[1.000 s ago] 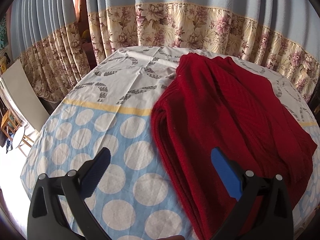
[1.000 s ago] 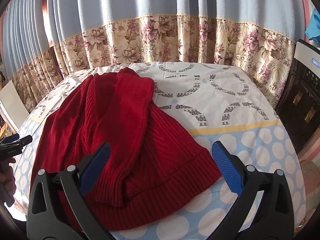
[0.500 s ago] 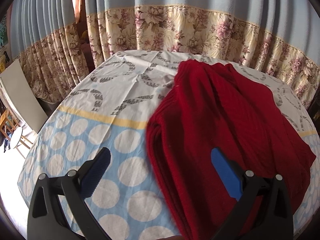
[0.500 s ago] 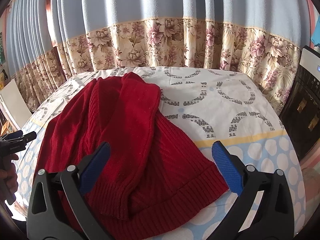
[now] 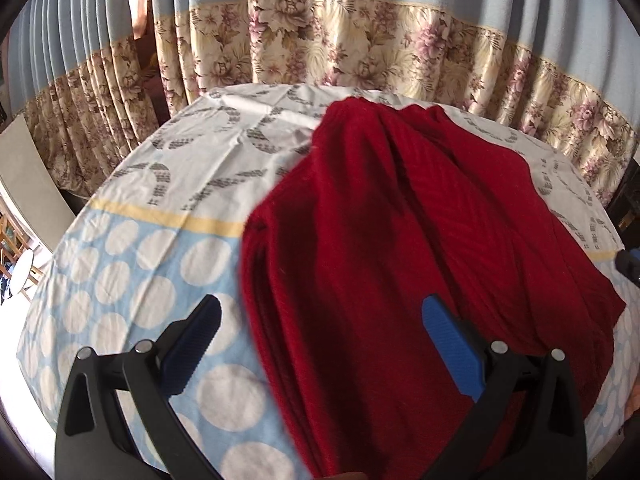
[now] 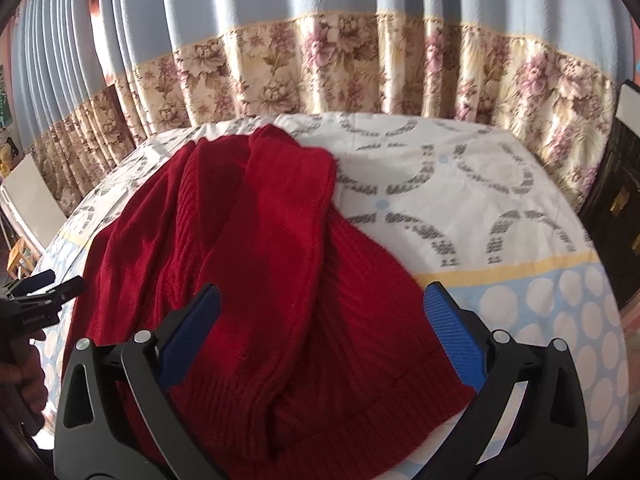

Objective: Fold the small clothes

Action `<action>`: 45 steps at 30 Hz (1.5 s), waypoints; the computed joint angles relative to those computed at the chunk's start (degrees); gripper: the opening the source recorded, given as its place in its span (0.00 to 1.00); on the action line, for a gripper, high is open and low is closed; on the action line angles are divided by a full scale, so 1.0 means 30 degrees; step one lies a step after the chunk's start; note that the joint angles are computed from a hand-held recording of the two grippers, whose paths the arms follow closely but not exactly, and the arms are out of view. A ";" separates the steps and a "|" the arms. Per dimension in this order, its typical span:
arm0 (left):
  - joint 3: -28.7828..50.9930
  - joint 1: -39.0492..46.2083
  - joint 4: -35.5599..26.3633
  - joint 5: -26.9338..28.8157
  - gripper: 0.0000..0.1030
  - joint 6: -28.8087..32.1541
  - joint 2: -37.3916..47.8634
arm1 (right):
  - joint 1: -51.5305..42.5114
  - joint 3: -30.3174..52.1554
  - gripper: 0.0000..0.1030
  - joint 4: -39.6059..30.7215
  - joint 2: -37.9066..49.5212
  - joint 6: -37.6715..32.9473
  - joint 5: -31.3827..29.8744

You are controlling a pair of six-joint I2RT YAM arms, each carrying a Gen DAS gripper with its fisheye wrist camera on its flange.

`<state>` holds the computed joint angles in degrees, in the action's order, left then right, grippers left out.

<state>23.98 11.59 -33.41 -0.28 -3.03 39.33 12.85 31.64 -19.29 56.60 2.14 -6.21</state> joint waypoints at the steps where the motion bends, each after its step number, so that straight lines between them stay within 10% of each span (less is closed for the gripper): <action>1: -0.0085 -0.0195 -0.0083 -0.0093 0.98 -0.0113 -0.0108 | 0.0260 -0.0050 0.97 0.0080 0.0177 0.0090 0.0074; 20: -0.1272 0.1844 -0.1309 0.1106 0.98 0.0281 -0.1805 | 0.5749 -0.1794 0.97 0.1425 0.2517 0.1971 0.2118; 27: -0.1355 0.1080 -0.1478 0.0755 0.98 0.0065 -0.2082 | 0.4711 -0.2514 0.26 0.1423 0.1100 0.1312 0.1436; 45: -0.1440 -0.6483 -0.2486 -0.2260 0.98 -0.4038 -0.2471 | 0.0951 -0.2584 0.17 0.0615 -0.1863 -0.0368 -0.0060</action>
<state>19.66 -7.86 -40.87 -7.06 -15.14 31.92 15.70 23.89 -17.45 51.01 1.04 -6.39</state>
